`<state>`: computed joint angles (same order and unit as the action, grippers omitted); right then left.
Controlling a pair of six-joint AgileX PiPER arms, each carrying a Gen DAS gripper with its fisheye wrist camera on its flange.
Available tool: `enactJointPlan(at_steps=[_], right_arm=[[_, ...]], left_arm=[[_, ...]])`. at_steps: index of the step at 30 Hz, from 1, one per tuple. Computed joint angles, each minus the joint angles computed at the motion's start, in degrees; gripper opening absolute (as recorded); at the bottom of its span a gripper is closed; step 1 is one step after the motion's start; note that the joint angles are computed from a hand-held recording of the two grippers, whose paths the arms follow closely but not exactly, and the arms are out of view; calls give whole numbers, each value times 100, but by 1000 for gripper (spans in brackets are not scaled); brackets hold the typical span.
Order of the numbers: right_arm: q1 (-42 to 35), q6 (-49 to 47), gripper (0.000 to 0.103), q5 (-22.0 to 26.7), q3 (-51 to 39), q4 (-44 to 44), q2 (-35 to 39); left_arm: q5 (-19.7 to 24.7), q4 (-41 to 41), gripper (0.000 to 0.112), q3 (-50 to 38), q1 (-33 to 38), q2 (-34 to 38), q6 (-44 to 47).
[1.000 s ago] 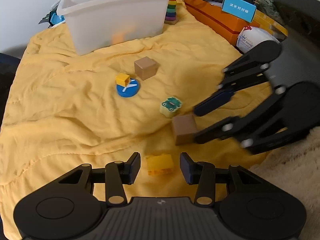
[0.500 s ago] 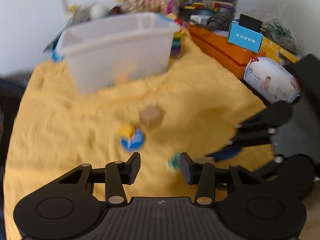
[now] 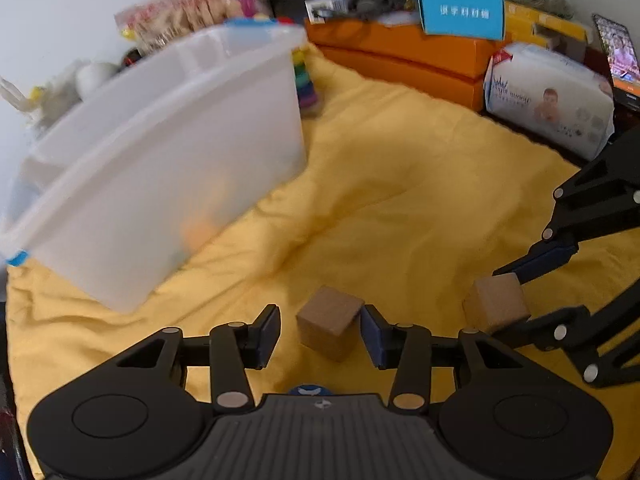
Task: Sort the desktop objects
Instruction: 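Grasp a wooden cube with the left tool while the right tool grasps another wooden cube, then carry both wooden cubes to the white bin and open both tools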
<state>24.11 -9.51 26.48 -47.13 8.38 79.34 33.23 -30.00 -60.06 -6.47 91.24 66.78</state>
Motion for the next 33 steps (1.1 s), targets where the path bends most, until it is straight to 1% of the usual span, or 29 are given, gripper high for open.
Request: enactJointPlan(at_steps=[1, 2, 4, 7, 8, 9, 14, 18, 19, 21, 22, 24, 26, 29, 30, 33], right_arm=[[30, 85, 38, 3, -22, -58, 44], [62, 212, 38, -1, -46, -156, 91], [89, 374, 38, -118, -44, -259, 150], [99, 682, 39, -362, -2, -512, 212], [82, 621, 37, -404, -3, -461, 257], [50, 468, 33, -338, -50, -317, 328], [37, 398, 33, -165, -297, -338, 305], [-35, 488, 33, 24, -1057, -670, 344], [-73, 464, 33, 54, -1312, -704, 397], [-176, 334, 33, 11, -1829, -656, 569], [-217, 290, 33, -6, -2091, -679, 656], [-251, 501, 33, -76, -2576, -1034, 864], [-285, 708, 33, -12, -3120, -1281, 1146], [-325, 876, 33, 231, -3966, -1575, 1652], [-365, 794, 33, 290, -4203, -1486, 1806], [-452, 744, 33, 691, -4968, -1326, 2306]], left_arm=[[36, 86, 47, -15, -34, 34, -74], [50, 89, 42, 15, -50, 43, -59], [-147, -41, 42, 204, -68, -30, 74], [-238, -62, 41, 398, -65, -201, -327], [-223, -63, 41, 439, -59, -254, -487], [-166, -86, 41, 441, -42, -293, -592], [175, -274, 41, 171, 191, -647, -728], [329, -525, 41, -504, 459, -770, -789], [282, -506, 41, -684, 485, -762, -833], [23, -340, 41, -947, 455, -724, -923], [2, -210, 41, -1134, 441, -658, -1063], [50, -91, 41, -1606, 475, -425, -1334], [134, 71, 41, -2156, 504, -144, -1731], [230, 567, 41, -2987, 454, 339, -2483], [295, 780, 41, -3305, 441, 561, -2778], [473, 1508, 41, -4068, 352, 1198, -3668]])
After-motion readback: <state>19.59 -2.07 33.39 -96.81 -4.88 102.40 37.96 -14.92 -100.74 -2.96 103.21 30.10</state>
